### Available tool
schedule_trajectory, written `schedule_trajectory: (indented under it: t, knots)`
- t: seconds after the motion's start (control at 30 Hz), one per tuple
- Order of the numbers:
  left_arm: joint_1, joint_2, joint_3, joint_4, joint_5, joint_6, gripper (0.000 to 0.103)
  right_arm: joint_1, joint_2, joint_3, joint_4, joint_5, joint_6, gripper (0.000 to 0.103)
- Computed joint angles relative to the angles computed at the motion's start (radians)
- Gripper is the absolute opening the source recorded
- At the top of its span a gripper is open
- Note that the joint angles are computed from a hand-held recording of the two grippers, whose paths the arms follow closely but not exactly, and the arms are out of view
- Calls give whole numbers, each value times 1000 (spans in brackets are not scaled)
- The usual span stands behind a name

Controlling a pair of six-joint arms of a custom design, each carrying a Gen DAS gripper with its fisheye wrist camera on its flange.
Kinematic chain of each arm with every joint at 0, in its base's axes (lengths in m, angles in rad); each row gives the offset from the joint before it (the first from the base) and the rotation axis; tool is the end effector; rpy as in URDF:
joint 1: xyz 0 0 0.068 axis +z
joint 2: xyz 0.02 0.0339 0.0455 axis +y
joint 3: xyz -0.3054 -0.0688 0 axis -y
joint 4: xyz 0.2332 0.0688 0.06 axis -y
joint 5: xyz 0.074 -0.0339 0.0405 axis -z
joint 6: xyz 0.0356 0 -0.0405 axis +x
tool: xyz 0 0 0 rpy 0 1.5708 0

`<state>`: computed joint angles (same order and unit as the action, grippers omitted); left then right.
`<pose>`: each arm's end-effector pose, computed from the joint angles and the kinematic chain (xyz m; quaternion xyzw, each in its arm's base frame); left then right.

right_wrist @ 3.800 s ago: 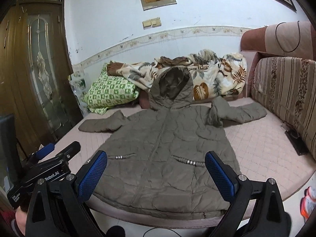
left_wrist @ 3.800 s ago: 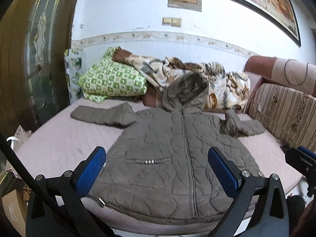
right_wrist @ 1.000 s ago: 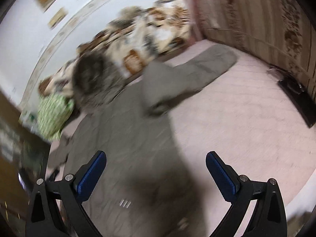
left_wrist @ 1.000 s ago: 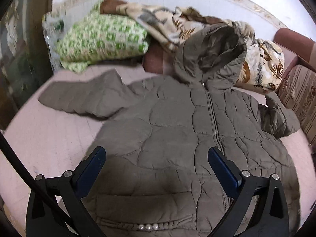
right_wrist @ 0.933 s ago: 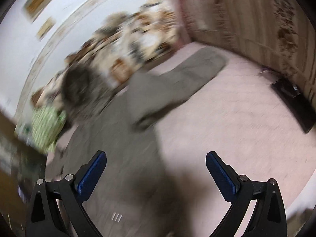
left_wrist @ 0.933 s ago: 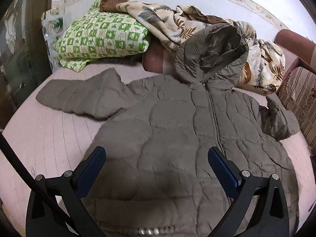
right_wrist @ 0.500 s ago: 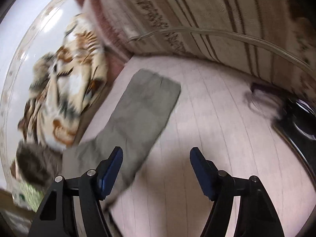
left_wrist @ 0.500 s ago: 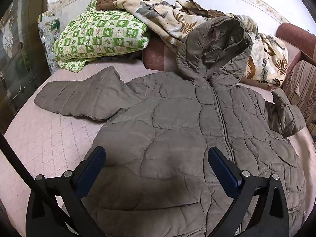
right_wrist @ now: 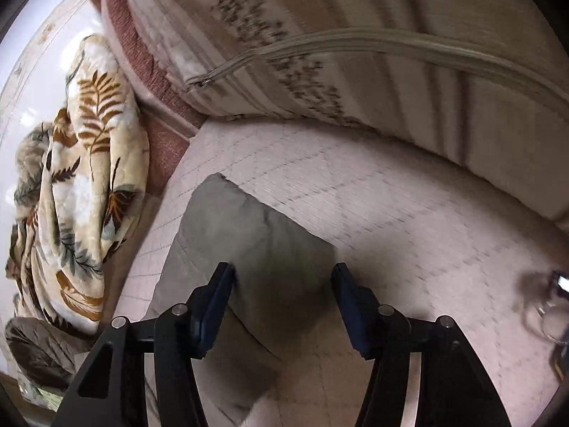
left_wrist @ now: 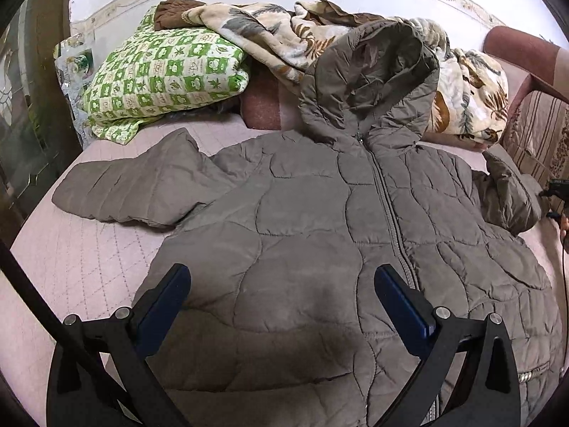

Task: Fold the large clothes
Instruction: 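Close the right tool on the sleeve cuff, then lift the sleeve with the right tool and fold it across the jacket body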

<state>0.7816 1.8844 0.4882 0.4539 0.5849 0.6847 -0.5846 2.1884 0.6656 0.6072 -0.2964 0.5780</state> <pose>0.2089 0.1796 0.1009 0.0449 0.9139 -0.0057 0.4034 0.2841 -0.1755 0.0468 0.4745 0.8087 0.1388 0.3187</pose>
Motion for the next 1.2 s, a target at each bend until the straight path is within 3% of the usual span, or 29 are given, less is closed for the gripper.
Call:
schedule_trajectory:
  t: [0.03,0.1,0.23,0.37,0.5,0.7,0.87,0.93,1.07,1.2]
  knots:
    - [-6,3,-6,12,-6,0,103,11,-3,0,1,22,-15,35]
    - [-17,8,-13,25,-15,3,103,10,-9,-14,24,17,-10,19]
    - [-11,1,-24,39,-8,6,103,-8,-117,-128,125,26,2,17]
    - [13,-18,-17,6,17,7,103,-34,-306,-188,58,35,-19,17]
    - [45,-43,-5,-38,50,11,103,-37,-597,-198,-138,78,-57,17]
    - [80,-60,22,-97,83,19,103,46,-933,-81,-475,146,-71,17]
    - [127,-72,64,-164,131,21,103,250,-1093,20,-663,251,-54,17]
    - [144,-73,80,-185,145,21,103,417,-1130,69,-731,359,-42,17]
    - [180,-67,114,-225,167,35,103,758,-1116,144,-790,586,-8,17]
    - [222,-53,157,-277,187,53,103,1049,-1002,225,-791,745,11,17]
